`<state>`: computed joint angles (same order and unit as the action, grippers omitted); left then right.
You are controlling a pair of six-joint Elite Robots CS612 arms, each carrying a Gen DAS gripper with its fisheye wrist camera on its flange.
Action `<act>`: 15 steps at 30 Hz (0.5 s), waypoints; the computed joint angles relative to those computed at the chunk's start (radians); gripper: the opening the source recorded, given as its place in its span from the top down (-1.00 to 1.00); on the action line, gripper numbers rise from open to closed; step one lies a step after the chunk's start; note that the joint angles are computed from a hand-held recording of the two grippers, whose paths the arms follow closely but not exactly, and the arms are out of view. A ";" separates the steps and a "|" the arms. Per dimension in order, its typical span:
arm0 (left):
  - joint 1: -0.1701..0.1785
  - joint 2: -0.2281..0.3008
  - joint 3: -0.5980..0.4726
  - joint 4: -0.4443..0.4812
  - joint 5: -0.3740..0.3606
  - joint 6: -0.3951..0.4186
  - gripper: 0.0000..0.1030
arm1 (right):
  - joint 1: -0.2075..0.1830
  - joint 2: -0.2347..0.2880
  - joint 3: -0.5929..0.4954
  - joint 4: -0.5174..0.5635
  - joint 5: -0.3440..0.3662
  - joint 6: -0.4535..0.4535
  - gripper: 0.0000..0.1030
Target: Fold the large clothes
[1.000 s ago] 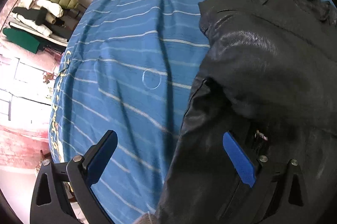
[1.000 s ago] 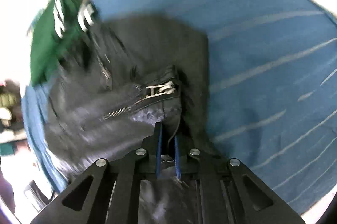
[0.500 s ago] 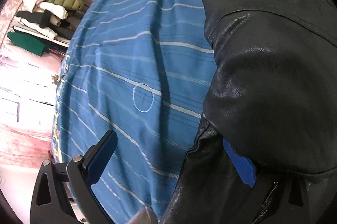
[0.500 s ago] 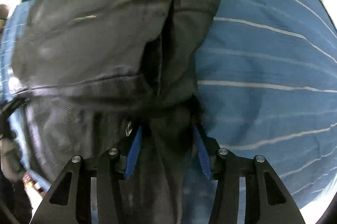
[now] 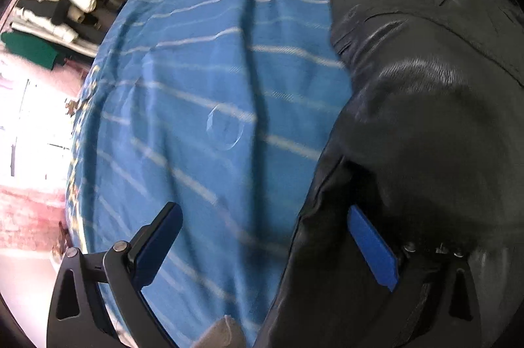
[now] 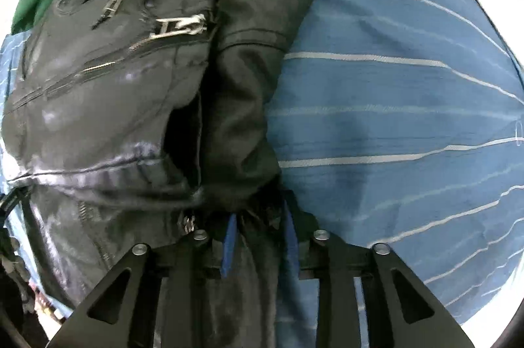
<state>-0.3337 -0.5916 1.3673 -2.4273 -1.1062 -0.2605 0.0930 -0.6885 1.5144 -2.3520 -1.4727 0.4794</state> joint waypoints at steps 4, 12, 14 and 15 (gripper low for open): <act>-0.004 -0.057 0.082 -0.013 -0.005 -0.012 -1.00 | -0.029 -0.054 0.068 0.005 0.087 0.049 0.09; -0.016 -0.078 0.174 0.037 -0.001 0.003 -1.00 | -0.057 -0.075 0.191 -0.003 0.229 0.103 0.49; -0.017 -0.071 0.160 0.059 -0.002 -0.015 -1.00 | -0.043 -0.084 0.180 0.043 0.185 0.080 0.49; -0.017 -0.066 0.151 0.073 0.001 -0.018 -1.00 | -0.036 -0.085 0.175 0.058 0.173 0.080 0.49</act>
<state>-0.3510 -0.6576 1.5185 -2.3544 -1.1054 -0.2780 0.0575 -0.7739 1.6895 -2.2942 -1.3000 0.5591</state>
